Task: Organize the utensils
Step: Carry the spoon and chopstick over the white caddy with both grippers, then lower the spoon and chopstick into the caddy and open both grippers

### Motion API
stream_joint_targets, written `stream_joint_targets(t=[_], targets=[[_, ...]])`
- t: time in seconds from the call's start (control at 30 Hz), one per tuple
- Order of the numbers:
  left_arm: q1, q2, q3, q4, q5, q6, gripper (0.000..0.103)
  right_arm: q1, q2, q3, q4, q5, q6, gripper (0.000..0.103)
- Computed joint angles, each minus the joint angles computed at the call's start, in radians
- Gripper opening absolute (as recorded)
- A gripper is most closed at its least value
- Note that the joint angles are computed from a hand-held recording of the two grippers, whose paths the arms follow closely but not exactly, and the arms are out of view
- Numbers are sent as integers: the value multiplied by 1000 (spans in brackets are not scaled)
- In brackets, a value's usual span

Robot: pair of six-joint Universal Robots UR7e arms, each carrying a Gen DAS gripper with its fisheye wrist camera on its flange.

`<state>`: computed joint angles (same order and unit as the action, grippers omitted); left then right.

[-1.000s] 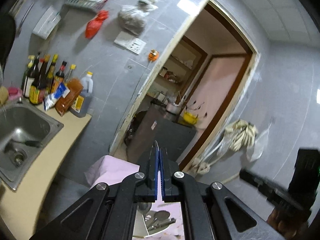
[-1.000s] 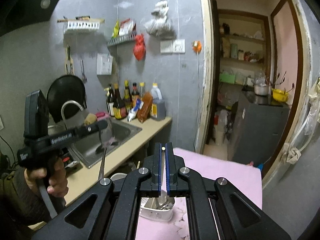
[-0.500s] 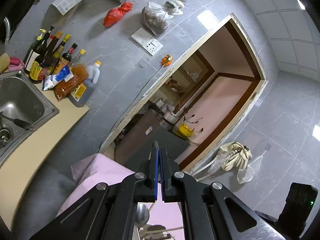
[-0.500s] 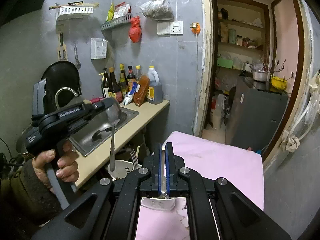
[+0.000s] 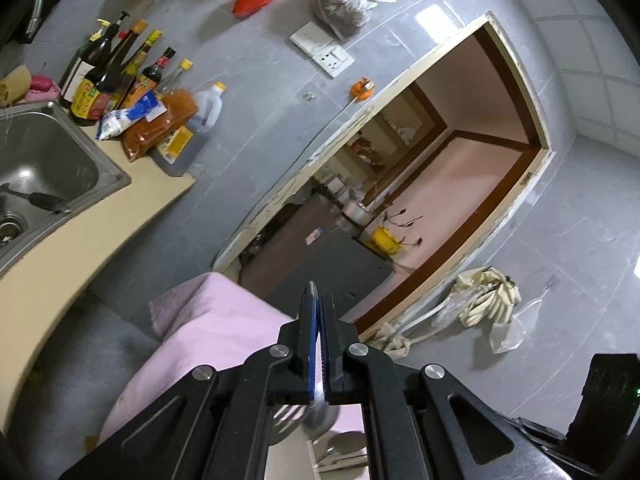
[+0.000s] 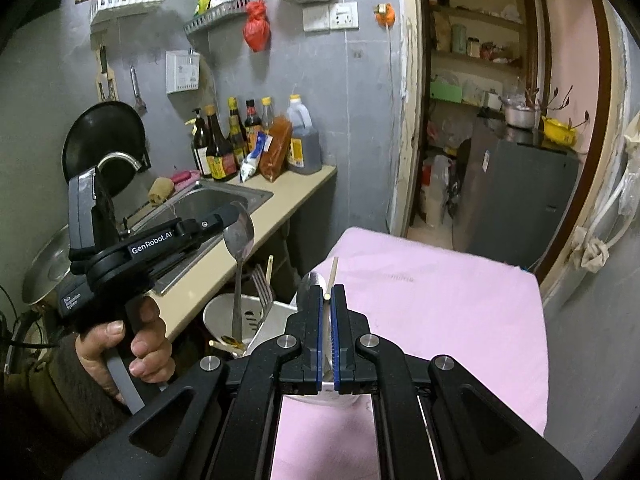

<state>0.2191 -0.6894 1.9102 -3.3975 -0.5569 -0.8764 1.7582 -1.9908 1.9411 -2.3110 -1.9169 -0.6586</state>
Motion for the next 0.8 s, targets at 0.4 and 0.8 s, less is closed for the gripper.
stream_joint_targets(t=[0.4, 0.8], targets=[[-34, -79, 49, 375, -17, -148, 2, -41, -25, 58, 3, -12, 7, 4], [-97, -134, 4, 718, -5, -231, 4, -72, -88, 86, -80, 12, 23, 4]])
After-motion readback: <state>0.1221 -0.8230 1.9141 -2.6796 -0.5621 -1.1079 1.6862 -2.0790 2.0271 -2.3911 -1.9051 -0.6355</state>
